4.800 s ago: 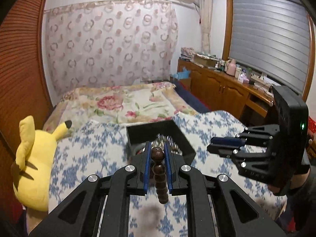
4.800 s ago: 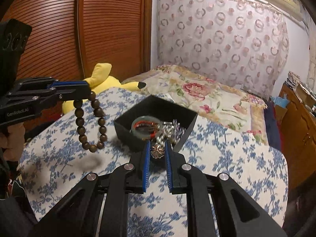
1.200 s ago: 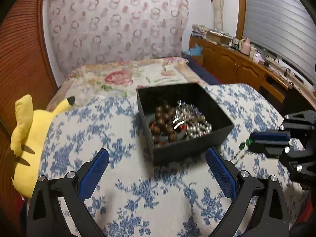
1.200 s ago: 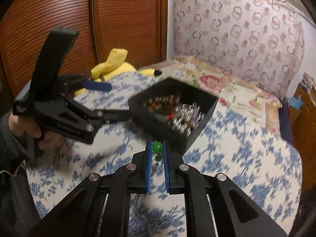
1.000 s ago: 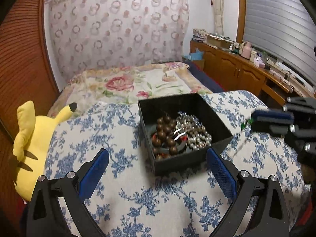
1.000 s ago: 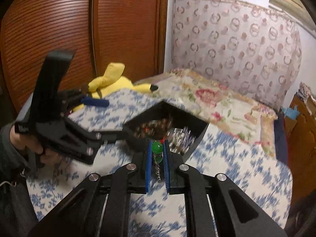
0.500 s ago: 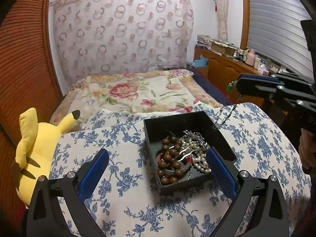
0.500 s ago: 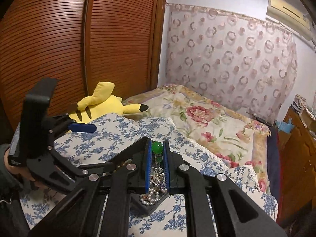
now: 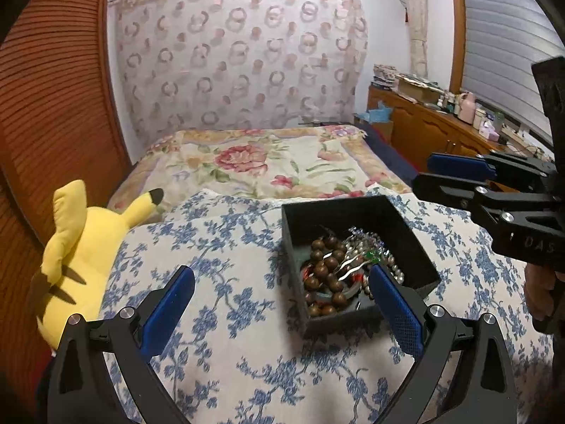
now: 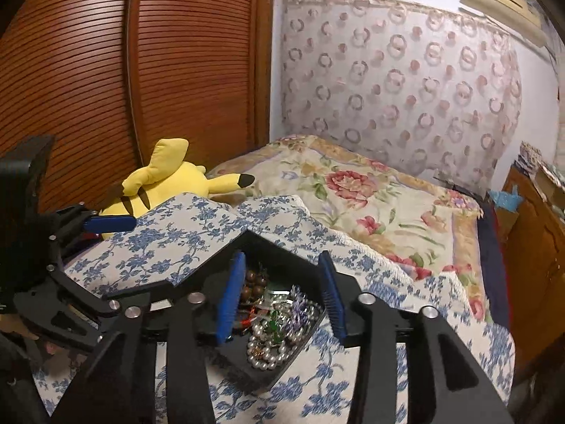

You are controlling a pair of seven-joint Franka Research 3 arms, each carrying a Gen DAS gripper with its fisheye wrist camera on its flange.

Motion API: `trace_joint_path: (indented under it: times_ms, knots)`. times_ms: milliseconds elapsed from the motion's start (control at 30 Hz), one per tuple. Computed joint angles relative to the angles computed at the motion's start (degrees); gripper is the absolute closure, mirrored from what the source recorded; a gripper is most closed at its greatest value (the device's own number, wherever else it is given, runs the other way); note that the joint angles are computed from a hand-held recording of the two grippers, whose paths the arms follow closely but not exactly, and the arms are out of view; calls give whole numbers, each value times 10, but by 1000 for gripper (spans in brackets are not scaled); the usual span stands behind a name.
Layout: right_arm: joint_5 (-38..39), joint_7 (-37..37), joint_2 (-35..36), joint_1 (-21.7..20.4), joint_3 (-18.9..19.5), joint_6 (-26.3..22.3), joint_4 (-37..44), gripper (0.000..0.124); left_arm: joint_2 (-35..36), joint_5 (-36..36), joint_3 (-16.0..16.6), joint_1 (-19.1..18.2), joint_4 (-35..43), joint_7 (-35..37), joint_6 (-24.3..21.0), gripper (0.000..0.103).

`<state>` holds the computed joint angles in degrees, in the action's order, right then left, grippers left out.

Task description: Organize jewelry

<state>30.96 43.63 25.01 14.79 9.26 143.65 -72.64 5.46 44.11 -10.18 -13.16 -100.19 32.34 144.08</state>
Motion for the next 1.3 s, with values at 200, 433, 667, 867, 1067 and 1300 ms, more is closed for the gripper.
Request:
trace_joint_path:
  times_ms: [200, 433, 667, 867, 1067, 1300]
  knots:
    - [37, 8, -91, -4, -5, 88, -152, 55, -49, 41, -12, -7, -48, -65, -24, 8]
    - [143, -39, -204, -2, -9, 171, -311, 26, -99, 68, -41, -8, -95, -111, -53, 8]
    - [197, -59, -287, 26, -38, 224, -408, 24, -139, 75, -62, -6, -132, -141, -50, 8]
    - [238, -75, -327, 52, -63, 249, -447, 24, -162, 84, -77, -4, -149, -158, -58, 8]
    - [243, -71, -345, 67, -75, 272, -470, 24, -177, 91, -89, -4, -156, -166, -67, 8]
    - [244, -71, -350, 77, -86, 275, -475, 24, -181, 118, -101, -4, -150, -180, -88, 8]
